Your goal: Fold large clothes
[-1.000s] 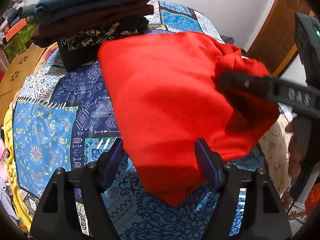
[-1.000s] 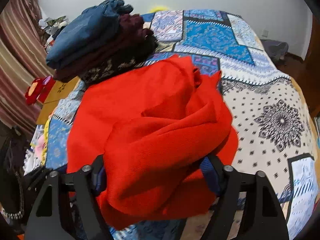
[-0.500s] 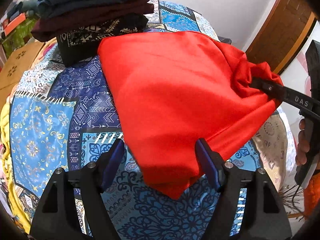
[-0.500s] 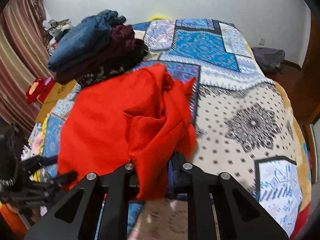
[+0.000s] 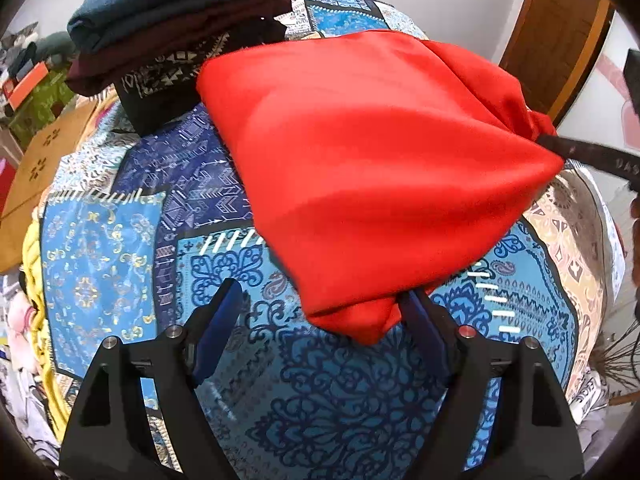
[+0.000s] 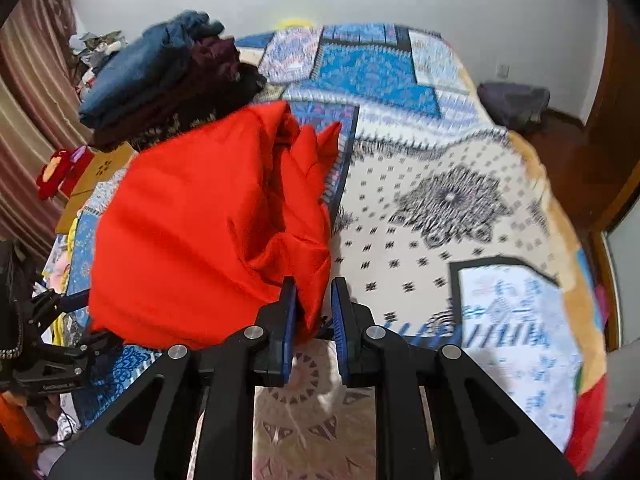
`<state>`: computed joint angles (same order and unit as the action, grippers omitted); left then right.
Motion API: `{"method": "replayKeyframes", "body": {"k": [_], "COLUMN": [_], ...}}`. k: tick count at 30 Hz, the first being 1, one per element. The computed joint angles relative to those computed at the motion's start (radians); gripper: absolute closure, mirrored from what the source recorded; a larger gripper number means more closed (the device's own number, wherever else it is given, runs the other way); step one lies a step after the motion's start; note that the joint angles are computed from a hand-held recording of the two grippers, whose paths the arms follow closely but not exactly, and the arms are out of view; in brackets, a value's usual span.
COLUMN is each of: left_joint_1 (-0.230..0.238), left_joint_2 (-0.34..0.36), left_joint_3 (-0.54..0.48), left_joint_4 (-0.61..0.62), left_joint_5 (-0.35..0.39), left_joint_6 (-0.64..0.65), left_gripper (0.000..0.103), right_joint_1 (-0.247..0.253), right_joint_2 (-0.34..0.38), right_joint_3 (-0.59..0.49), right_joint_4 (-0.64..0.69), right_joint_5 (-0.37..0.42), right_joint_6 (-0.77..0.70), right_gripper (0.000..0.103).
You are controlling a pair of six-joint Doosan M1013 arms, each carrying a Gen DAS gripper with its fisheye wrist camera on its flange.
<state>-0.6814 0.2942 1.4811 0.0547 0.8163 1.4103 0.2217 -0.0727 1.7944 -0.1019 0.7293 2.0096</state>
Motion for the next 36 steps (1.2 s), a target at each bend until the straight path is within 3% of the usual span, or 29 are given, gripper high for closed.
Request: {"method": "replayKeyframes", "body": {"k": [6,8,10,12,16,22,26,30,36], "left_joint_1": [-0.001,0.001,0.0,0.002,0.005,0.01,0.018,0.02,0.012], "left_joint_2": [-0.03,-0.039,-0.043,-0.04,-0.017,0.023,0.011,0.002,-0.015], "left_joint_3": [0.004,0.004,-0.001,-0.011,-0.039,-0.053,-0.015,-0.001,0.003], "left_joint_4": [0.047,0.054,0.09,0.1,0.108,0.073,0.029,0.013,0.07], "left_joint_5": [-0.042,-0.069,-0.097,-0.115,-0.113,-0.041,-0.058,-0.055,-0.042], "left_joint_6": [-0.024,-0.04,-0.077,-0.089,-0.113,-0.078,-0.042,-0.018,-0.051], "left_gripper": [0.023,0.023,0.023,0.023,0.023,0.023,0.018,0.018,0.018], "right_joint_1": [0.02,0.026,0.037,0.054,0.061,0.037,0.009,-0.032,-0.02], "right_joint_2": [-0.028,-0.028,-0.02,-0.005,0.057,0.123,0.122,0.111,0.09], "right_joint_3": [-0.021,-0.035,-0.05,-0.062,-0.109,-0.139,-0.122,-0.099,-0.101], "right_joint_4": [-0.058,-0.034,-0.031,-0.041,0.041,0.029,-0.039,0.037,0.012], "right_joint_5": [-0.026,-0.044,-0.063,-0.091,-0.041,0.06,0.093,0.095,0.106], "right_joint_6": [0.022,-0.006,-0.021,-0.029,-0.13,-0.087,-0.006,-0.072,-0.095], "right_gripper": [0.083,0.073,0.048,0.043,0.043,0.043,0.043,0.039,0.036]}}
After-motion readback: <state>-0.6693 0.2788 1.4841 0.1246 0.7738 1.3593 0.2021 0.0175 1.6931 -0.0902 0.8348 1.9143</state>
